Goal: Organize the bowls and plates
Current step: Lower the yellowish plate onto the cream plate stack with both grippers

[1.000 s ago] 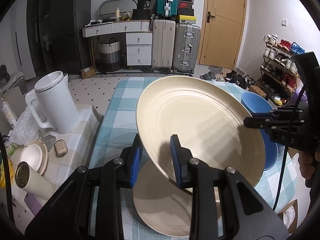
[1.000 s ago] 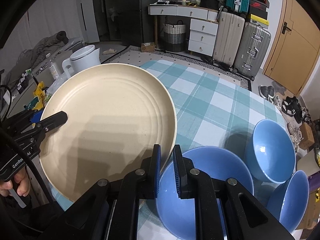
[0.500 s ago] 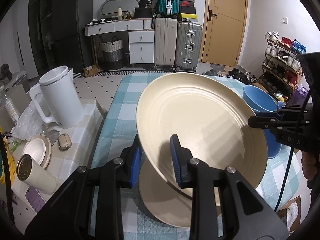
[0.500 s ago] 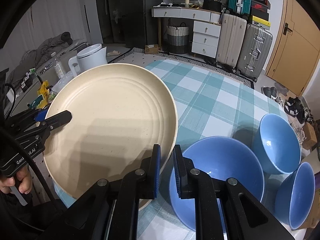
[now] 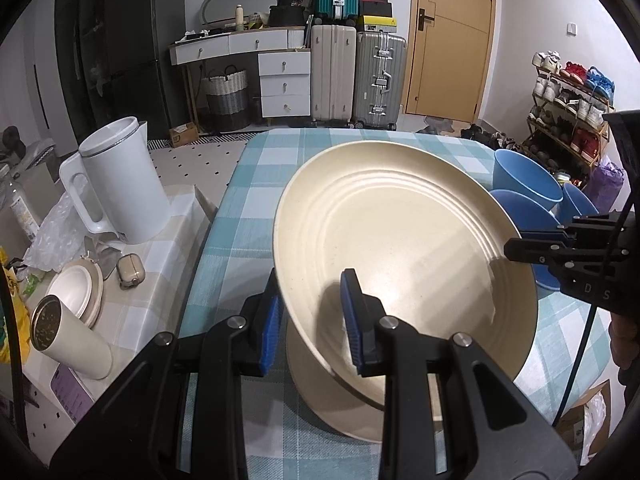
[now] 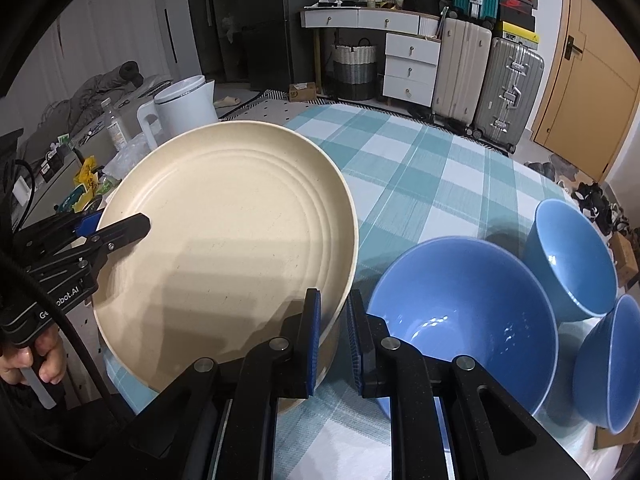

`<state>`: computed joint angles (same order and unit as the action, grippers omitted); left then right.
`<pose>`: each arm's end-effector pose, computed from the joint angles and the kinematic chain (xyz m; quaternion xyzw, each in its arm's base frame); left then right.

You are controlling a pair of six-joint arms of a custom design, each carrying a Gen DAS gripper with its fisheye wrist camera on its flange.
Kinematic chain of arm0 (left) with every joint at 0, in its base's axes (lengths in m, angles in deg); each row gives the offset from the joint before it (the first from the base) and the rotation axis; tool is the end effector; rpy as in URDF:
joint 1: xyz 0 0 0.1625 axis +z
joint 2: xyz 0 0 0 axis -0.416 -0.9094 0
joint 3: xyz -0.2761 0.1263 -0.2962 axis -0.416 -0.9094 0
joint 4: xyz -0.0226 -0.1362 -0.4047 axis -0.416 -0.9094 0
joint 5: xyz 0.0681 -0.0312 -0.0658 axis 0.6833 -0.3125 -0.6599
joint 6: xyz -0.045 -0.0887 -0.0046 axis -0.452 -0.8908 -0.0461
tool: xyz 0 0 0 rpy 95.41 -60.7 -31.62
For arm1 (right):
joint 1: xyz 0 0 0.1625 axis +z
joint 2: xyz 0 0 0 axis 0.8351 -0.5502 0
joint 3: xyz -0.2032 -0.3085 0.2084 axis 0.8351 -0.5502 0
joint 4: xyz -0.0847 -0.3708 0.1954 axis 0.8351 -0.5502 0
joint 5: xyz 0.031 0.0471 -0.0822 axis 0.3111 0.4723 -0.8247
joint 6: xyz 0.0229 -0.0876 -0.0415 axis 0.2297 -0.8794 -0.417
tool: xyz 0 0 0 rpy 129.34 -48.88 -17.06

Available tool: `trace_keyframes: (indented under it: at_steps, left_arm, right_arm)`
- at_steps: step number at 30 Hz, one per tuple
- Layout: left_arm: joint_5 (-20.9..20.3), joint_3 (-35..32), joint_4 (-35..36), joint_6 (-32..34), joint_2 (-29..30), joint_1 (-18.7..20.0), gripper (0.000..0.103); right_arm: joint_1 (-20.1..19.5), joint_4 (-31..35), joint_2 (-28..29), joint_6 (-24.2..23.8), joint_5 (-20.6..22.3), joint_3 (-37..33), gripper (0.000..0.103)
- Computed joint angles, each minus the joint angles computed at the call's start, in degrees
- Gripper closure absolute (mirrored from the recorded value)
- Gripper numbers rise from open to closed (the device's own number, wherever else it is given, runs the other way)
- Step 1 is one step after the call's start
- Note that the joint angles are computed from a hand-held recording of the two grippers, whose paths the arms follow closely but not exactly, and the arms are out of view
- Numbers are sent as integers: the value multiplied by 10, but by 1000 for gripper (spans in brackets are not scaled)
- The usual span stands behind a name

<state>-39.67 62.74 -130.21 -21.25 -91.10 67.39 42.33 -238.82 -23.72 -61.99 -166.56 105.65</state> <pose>-0.2689 -0.5404 0.0771 0.2128 0.8556 -0.3460 0.3207 0.1817 -0.6078 0.1566 0.2506 -0.8978 0.2197 0.2880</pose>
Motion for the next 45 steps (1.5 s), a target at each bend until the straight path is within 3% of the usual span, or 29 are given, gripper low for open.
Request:
trace_keyframes:
  at_steps: [29,45]
  left_arm:
    - [-29,16,-25,16,29,50,77]
    - [-22,6,-19,22,54,61,75]
  right_arm:
    - [-21,-23,26,12,-7,25,89]
    - [-23,-45,44,7,-27,24,89]
